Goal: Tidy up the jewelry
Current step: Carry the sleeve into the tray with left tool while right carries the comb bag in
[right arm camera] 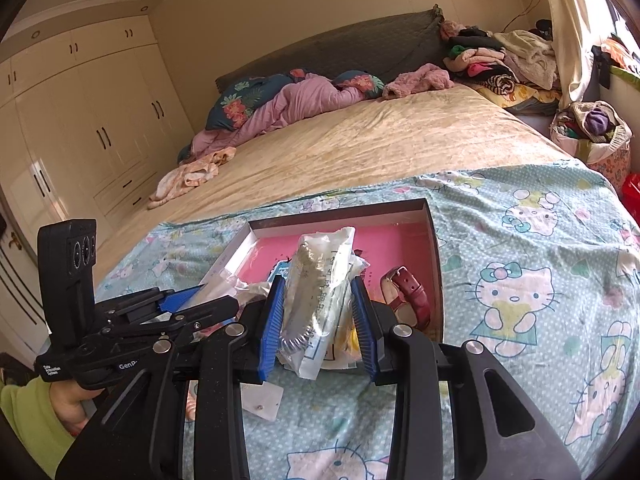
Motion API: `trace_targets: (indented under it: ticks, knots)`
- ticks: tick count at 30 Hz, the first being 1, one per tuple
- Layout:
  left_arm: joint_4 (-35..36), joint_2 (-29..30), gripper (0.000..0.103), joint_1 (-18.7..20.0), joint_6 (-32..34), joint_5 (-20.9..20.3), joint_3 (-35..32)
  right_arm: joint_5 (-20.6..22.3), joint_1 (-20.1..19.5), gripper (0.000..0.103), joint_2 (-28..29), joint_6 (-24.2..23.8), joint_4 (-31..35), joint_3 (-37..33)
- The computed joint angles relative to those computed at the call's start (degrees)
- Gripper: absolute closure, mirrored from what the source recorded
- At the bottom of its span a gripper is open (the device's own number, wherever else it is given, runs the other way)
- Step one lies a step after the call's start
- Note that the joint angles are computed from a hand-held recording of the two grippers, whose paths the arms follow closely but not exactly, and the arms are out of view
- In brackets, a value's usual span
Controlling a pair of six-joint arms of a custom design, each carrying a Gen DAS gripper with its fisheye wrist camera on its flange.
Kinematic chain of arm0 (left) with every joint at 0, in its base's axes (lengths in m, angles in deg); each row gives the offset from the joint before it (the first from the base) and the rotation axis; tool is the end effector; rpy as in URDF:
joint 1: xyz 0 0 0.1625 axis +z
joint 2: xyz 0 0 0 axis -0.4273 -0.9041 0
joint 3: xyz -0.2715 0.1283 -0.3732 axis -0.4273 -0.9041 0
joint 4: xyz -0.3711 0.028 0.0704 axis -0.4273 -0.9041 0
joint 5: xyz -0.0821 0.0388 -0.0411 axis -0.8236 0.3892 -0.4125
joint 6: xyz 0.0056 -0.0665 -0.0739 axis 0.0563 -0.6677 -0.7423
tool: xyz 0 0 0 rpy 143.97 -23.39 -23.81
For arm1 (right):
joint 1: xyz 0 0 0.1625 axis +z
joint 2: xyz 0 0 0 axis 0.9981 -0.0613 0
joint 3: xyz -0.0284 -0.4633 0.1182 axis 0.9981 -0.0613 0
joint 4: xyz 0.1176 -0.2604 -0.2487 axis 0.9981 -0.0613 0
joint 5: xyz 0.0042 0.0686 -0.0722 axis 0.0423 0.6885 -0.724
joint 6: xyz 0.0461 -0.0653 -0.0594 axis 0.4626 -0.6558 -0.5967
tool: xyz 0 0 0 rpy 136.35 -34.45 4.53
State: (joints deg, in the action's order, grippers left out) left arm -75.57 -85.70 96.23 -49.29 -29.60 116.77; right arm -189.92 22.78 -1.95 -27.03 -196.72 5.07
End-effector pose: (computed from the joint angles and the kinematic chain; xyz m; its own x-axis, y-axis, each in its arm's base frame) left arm -0.1442 -0.8562 0.2563 -0.5460 0.7857 -0.2908 0.8376 0.5054 -0.2073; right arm 0.3341 -0.7460 0.0826 -0.8759 0.2070 0.4359 -0.2860 0.5048 -0.8145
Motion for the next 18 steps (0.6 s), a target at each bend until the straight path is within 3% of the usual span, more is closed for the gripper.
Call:
trace_targets:
  ticks: [18]
  knots:
    - [-1.89, 4.28, 0.071, -0.52, 0.89, 5.33, -1.68, 0.52, -2.73, 0.071, 1.07, 0.97, 6.71, -2.34]
